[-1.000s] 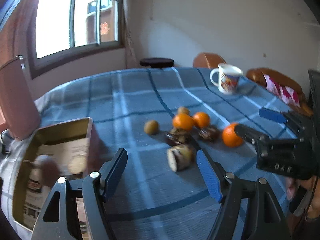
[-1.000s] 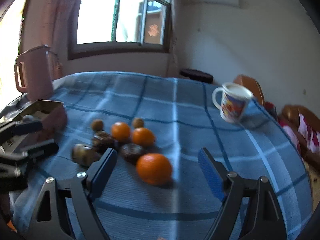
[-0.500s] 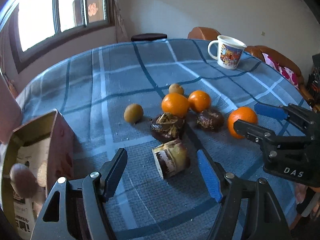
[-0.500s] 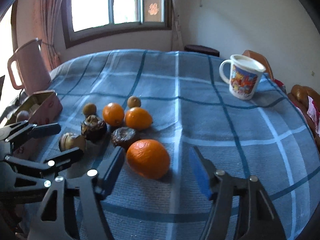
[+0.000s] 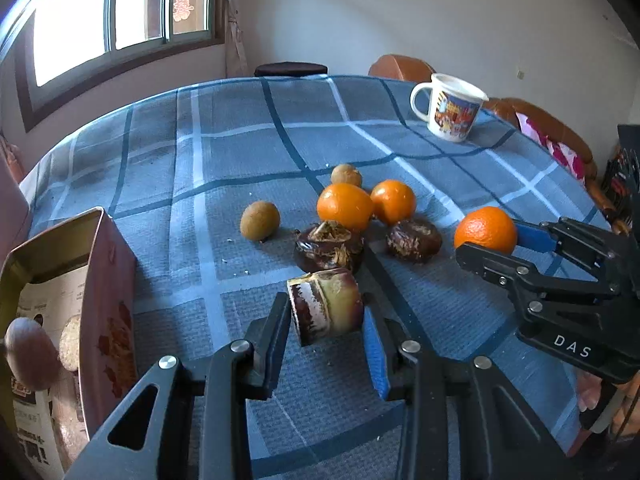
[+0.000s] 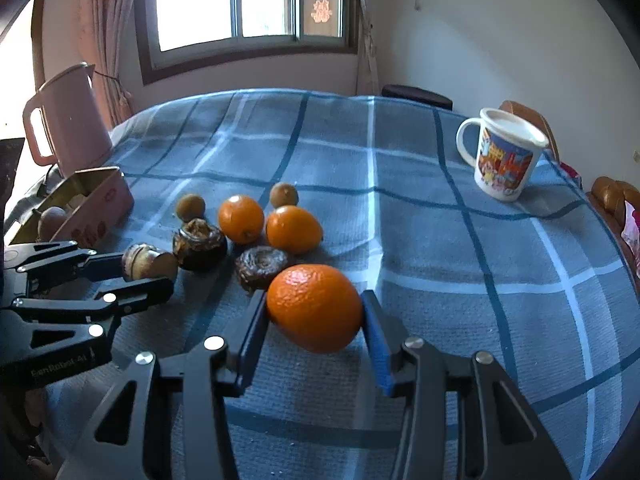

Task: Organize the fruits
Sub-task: 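Grasp the large orange with the right tool while the left tool grasps the brown jar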

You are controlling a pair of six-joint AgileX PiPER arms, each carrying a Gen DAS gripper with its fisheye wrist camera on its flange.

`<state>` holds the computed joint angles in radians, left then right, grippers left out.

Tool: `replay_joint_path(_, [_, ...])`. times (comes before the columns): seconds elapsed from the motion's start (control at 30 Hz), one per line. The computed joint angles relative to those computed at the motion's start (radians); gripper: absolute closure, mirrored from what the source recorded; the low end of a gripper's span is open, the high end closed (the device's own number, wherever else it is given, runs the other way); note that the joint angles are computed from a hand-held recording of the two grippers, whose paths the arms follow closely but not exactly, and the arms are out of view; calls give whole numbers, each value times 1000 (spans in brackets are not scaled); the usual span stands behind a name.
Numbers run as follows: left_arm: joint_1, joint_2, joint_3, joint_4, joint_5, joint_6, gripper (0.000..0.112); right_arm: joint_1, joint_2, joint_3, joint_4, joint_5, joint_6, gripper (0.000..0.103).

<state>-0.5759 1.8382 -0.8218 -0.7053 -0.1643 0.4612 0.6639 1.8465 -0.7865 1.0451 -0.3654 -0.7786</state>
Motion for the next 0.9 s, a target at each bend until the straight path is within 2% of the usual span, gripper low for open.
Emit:
replay_joint_path(0.07, [1, -13, 21, 115, -23, -117, 75, 3, -6, 9, -26, -11, 27, 54])
replay_joint_path(0.27, [-14, -50, 79, 153, -110, -172, 75, 23, -25, 45, -116, -64, 120, 54])
replay_joint_path(0.47, [-42, -82, 132, 95, -212, -138, 75, 42, -42, 77, -197, -108, 195, 54])
replay_joint_path(0.9, [-99, -105, 177, 1, -337, -67, 75, 73, -62, 126, -284, -189, 274, 54])
